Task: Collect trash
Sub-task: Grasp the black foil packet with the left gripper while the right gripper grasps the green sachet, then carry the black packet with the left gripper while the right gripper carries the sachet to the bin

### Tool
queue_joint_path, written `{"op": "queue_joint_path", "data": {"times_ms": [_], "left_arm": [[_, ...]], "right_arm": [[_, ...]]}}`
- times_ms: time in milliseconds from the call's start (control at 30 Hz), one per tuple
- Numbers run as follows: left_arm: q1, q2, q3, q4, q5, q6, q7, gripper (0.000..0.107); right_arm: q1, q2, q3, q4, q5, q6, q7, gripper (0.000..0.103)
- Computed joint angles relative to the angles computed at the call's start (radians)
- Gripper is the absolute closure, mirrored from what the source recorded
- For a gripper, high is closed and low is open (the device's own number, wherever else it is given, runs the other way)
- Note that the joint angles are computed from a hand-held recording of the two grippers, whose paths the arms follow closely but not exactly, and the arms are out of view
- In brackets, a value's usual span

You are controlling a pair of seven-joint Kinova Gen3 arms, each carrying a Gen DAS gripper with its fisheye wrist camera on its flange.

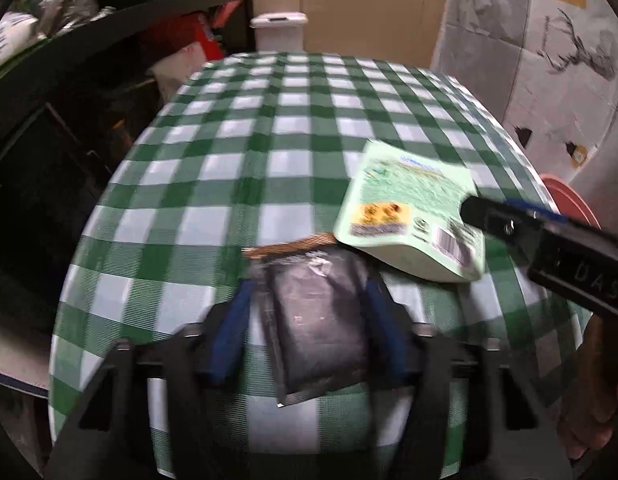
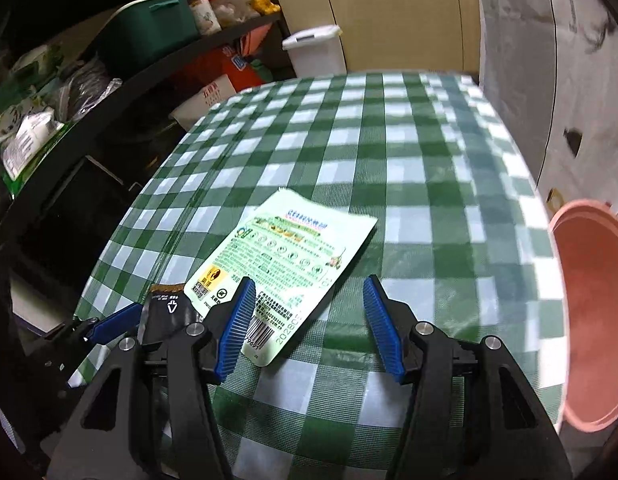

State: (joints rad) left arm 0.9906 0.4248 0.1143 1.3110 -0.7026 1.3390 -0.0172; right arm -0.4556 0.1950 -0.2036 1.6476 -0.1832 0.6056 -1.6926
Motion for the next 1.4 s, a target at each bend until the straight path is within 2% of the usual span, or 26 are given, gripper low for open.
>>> {"op": "queue_joint_path", "data": {"times_ms": [67,133,267,400,533,600,633,733,900,967,1000,1067,1167,1233,1267,1400], "left_arm": [[-0.002,-0.014,-0.005,0.017,-0.002,0.0,0.023,0.082],[-0.004,-0.018,-0.003,0.026,-0.008,0.001,0.031,0.082],[-0.002,-0.014,0.004,0.021,-0.02,0.012,0.025,0.083],[-0.006,-0.029,0.008,0.044,-0.023,-0.009,0.043,0.082],[-0.007,-0.036,0.012,0.059,-0.029,-0.013,0.061,0.082],[-0.011,-0.044,0.013,0.071,-0.031,-0.02,0.073,0.082],[-0.014,-0.052,0.014,0.082,-0.031,-0.029,0.086,0.08],[-0.02,-0.077,0.018,0.119,-0.037,-0.057,0.14,0.06],[-0.04,-0.087,0.038,0.137,-0.042,-0.098,0.161,0.04],[-0.047,-0.077,0.043,0.122,-0.036,-0.106,0.141,0.039],[-0.047,-0.066,0.044,0.106,-0.032,-0.1,0.125,0.035],[-0.063,-0.049,0.05,0.082,-0.004,-0.101,0.079,0.031],[-0.046,0.014,0.034,-0.009,0.017,-0.021,-0.017,0.028],[-0.025,0.029,0.013,-0.028,0.016,-0.006,-0.024,0.032],[-0.016,0.031,0.003,-0.032,0.014,0.0,-0.02,0.04],[0.003,0.041,-0.011,-0.052,0.002,0.009,-0.041,0.055]], "right_arm": [[0.016,0.012,-0.008,-0.005,-0.038,0.009,0.014,0.047],[0.035,0.027,-0.016,-0.013,-0.085,0.021,0.034,0.047],[0.037,0.037,-0.019,-0.018,-0.111,0.019,0.041,0.048],[0.043,0.046,-0.026,-0.023,-0.142,0.018,0.058,0.062],[0.044,0.044,-0.026,-0.021,-0.154,0.011,0.067,0.087],[0.047,0.035,-0.028,-0.014,-0.158,-0.001,0.076,0.092],[0.048,0.031,-0.03,-0.011,-0.16,-0.008,0.084,0.094],[0.049,0.005,-0.033,0.01,-0.165,-0.046,0.109,0.099],[0.031,-0.062,-0.019,0.055,-0.124,-0.141,0.097,0.102],[0.016,-0.084,-0.007,0.066,-0.071,-0.167,0.058,0.102],[0.0,-0.096,0.009,0.074,-0.048,-0.179,0.043,0.102],[0.02,-0.107,-0.003,0.081,-0.051,-0.183,0.053,0.102],[0.025,-0.117,0.0,0.089,-0.041,-0.179,0.066,0.102],[0.033,-0.126,0.0,0.096,-0.052,-0.179,0.084,0.103],[0.036,-0.13,0.001,0.1,-0.056,-0.18,0.09,0.103],[0.045,-0.149,0.004,0.113,-0.075,-0.188,0.119,0.103]]}}
